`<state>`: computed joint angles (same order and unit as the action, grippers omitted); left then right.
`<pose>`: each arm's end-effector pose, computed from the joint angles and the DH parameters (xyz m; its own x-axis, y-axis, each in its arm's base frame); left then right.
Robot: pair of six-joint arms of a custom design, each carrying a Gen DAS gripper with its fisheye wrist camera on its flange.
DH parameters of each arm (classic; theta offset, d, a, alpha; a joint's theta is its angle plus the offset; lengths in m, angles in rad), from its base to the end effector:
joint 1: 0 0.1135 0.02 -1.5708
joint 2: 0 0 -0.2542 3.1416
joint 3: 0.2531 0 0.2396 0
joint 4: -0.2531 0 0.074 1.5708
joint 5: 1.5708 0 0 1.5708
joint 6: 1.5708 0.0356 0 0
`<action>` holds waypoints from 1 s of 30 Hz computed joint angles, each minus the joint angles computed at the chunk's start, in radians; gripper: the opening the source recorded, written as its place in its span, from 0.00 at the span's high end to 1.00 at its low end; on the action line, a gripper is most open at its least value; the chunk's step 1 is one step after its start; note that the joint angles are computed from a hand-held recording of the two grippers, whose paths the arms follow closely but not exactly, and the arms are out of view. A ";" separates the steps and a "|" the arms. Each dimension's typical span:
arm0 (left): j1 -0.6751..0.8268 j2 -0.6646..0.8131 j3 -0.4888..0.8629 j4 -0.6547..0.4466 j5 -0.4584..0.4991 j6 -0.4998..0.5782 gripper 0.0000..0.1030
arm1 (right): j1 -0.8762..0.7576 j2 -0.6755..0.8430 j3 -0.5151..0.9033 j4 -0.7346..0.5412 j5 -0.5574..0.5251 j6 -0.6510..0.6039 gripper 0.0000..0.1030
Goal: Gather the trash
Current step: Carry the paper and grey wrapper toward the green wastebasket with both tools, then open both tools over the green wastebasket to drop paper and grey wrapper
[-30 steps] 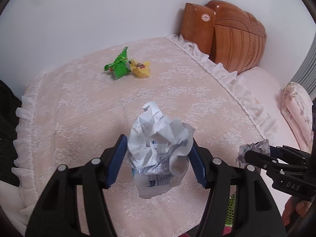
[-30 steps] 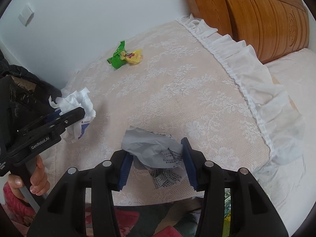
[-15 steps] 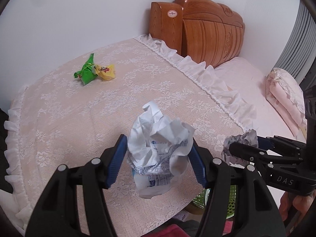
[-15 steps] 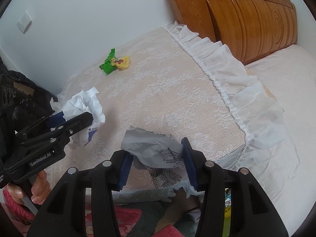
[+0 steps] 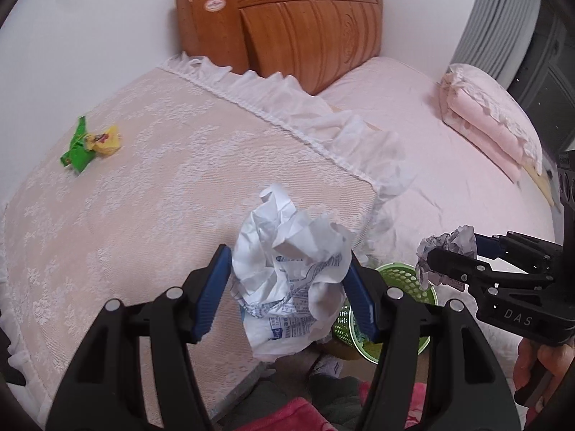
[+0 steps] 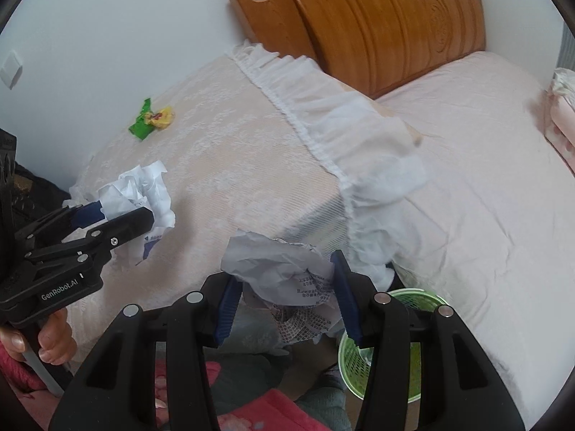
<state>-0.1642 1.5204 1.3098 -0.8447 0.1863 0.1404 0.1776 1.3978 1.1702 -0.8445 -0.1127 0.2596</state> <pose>0.2952 -0.0556 0.2827 -0.8148 0.2744 -0.5107 0.3684 0.9253 -0.0906 0.2632 0.0513 0.2740 -0.8941 0.0987 -0.4369 0.0011 0.9759 0.2182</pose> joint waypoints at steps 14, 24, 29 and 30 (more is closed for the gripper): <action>-0.441 0.020 -0.021 0.028 -0.064 -0.138 0.42 | -0.481 -0.304 -0.245 -0.135 -0.090 -0.191 0.52; -0.590 0.072 -0.011 0.032 -0.136 -0.252 0.42 | -0.742 -0.294 -0.256 -0.191 -0.184 -0.436 0.52; -0.626 0.082 -0.008 0.033 -0.152 -0.278 0.42 | -0.792 -0.283 -0.256 -0.195 -0.204 -0.492 0.52; -0.631 0.085 -0.006 0.032 -0.153 -0.283 0.42 | -0.801 -0.280 -0.255 -0.196 -0.209 -0.502 0.52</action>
<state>-0.7955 1.6055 1.3033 -0.8131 0.0329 -0.1424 -0.6232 1.1177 0.9153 -1.0406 -0.3214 -0.2427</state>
